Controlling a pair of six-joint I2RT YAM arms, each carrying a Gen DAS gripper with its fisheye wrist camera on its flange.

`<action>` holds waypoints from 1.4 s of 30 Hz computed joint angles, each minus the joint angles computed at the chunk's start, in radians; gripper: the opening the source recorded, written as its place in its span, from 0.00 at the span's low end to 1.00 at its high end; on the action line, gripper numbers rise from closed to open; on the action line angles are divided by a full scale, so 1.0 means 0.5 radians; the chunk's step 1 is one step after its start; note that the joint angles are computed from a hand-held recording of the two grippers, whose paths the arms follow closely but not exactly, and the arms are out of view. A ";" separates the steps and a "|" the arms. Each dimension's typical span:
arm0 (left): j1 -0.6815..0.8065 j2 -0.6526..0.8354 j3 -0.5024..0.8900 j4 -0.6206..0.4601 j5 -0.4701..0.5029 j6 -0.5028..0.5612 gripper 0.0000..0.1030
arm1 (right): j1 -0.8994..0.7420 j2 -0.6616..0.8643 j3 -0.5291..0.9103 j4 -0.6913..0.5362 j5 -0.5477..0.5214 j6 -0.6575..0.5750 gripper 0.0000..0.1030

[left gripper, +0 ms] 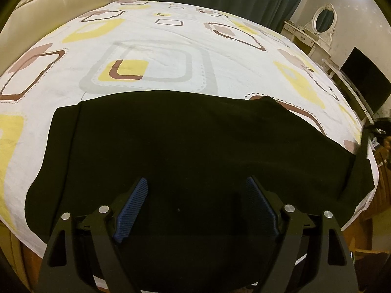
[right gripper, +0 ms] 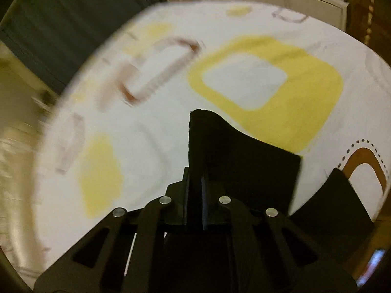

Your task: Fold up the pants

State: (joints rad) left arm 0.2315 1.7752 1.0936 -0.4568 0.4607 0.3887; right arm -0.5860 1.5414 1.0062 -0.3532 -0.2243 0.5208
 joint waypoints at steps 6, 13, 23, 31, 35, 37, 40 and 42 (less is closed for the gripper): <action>-0.024 -0.035 -0.052 0.047 -0.042 -0.004 0.80 | -0.849 -0.859 -0.714 0.180 -0.941 -0.216 0.07; -0.036 -0.043 -0.070 0.070 -0.061 -0.011 0.81 | -1.844 -0.531 -1.041 -0.168 -1.387 -1.105 0.06; -0.069 -0.076 -0.126 0.135 -0.123 0.001 0.82 | -1.813 -0.179 -1.226 0.311 -1.324 -0.961 0.06; -0.061 -0.073 -0.120 0.123 -0.102 -0.003 0.82 | -2.018 -0.237 -1.177 0.084 -1.297 -1.161 0.12; -0.057 -0.073 -0.113 0.109 -0.089 -0.008 0.82 | -2.113 -0.254 -1.092 -0.001 -1.241 -1.206 0.22; -0.055 -0.077 -0.112 0.104 -0.082 -0.010 0.82 | -2.062 -0.247 -0.974 -0.090 -1.273 -1.246 0.38; -0.045 -0.085 -0.105 0.084 -0.046 -0.020 0.82 | -1.908 -0.129 -0.720 -0.227 -1.360 -1.325 0.55; -0.044 -0.111 -0.118 0.084 -0.030 -0.013 0.82 | -1.779 0.025 -0.525 -0.378 -1.375 -1.462 0.58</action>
